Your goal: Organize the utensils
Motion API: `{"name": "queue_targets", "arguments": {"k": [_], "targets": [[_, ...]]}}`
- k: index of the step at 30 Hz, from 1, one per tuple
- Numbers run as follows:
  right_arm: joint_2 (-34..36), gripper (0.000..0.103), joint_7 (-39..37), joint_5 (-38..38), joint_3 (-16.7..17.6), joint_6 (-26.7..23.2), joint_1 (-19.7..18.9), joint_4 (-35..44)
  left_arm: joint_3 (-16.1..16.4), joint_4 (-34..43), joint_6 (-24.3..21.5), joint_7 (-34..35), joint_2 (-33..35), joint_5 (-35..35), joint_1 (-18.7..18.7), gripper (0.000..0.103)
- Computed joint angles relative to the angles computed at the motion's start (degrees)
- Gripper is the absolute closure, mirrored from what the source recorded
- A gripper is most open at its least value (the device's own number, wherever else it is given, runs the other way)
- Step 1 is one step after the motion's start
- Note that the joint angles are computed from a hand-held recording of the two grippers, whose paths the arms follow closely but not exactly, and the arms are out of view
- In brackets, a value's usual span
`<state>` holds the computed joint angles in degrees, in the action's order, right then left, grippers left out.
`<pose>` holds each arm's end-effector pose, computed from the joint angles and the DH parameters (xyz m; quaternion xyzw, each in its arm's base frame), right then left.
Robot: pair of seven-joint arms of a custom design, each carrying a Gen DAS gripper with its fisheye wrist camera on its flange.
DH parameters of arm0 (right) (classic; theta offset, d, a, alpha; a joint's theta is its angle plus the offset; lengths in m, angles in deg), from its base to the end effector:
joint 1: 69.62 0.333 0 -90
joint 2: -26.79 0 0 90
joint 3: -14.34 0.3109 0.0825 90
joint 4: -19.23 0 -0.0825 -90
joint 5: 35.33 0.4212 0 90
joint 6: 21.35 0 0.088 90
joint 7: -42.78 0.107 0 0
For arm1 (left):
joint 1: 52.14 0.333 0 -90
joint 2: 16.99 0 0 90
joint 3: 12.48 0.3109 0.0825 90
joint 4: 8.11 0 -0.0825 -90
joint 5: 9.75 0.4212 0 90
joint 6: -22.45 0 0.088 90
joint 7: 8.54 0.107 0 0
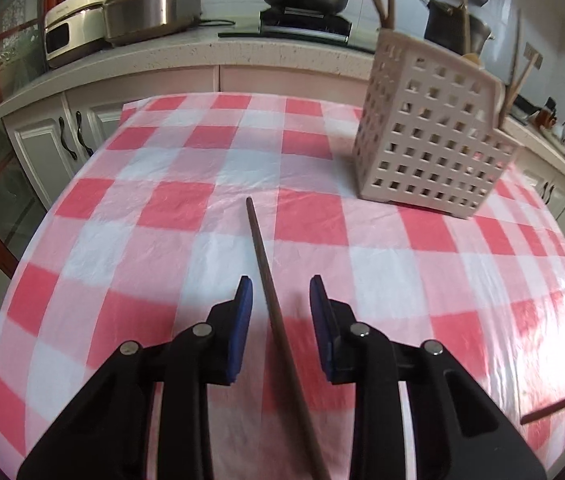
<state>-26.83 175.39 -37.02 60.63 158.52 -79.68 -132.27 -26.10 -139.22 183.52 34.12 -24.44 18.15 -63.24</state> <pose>0.3130 0.3018 0.5580 -0.5933 0.5261 -0.3724 0.4822 0.5073 -0.2612 0.4482 -0.6554 0.6713 -0.2776 0.2070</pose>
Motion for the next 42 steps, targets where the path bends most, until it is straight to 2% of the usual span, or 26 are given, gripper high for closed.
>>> {"name": "queue_targets", "arguments": {"k": [2,6,9,12,17,19,21,24,27,30,34,42], "targets": [[1.0,0.097,-0.2,-0.1,0.0,0.9,-0.6,0.4,0.2,3.0,-2.7,2.2,2.5,-1.5,-0.3,0.079],[3.0,0.097,-1.4,-0.1,-0.2,1.6,-1.1,1.3,1.0,6.1,-5.1,5.1,5.6,-5.3,-0.7,0.084],[5.1,0.097,-2.6,0.0,-0.6,2.1,-1.4,2.2,0.9,6.9,-6.1,3.8,6.2,-1.4,-0.8,0.095],[7.3,0.097,-4.1,0.1,-1.0,2.4,-1.6,3.3,1.1,5.3,-4.2,3.6,5.2,-1.1,-0.8,0.097],[10.0,0.097,-6.4,0.1,-1.6,1.6,-0.9,5.0,0.5,-0.6,3.2,-3.2,-0.7,5.1,0.5,0.097],[10.5,0.096,-6.9,0.0,-2.0,1.6,-0.3,5.2,-1.5,-2.4,4.8,-8.1,-3.6,10.8,2.3,0.097],[10.8,0.097,-7.2,0.1,-1.9,1.9,-0.2,5.4,-4.3,-4.7,8.8,-14.9,-7.4,17.9,5.5,0.097],[11.1,0.097,-7.7,0.5,-2.2,2.3,0.6,5.2,-10.9,-6.7,15.4,-27.2,-13.0,28.5,13.3,0.097],[11.0,0.097,-8.3,0.7,-2.2,2.1,1.0,5.1,-17.6,-7.7,19.6,-34.7,-18.4,33.1,20.8,0.097],[10.6,0.097,-8.1,0.8,-1.9,1.5,0.6,5.3,-21.3,-8.6,22.5,-36.1,-21.8,32.3,24.6,0.097],[10.6,0.097,-7.5,0.7,-1.6,0.9,-0.1,5.7,-21.6,-10.3,24.7,-34.4,-24.9,29.7,24.5,0.097],[11.1,0.097,-6.2,-0.1,-0.5,0.6,-1.6,7.1,-23.6,-12.7,29.2,-30.7,-31.2,24.2,27.4,0.097]]}}
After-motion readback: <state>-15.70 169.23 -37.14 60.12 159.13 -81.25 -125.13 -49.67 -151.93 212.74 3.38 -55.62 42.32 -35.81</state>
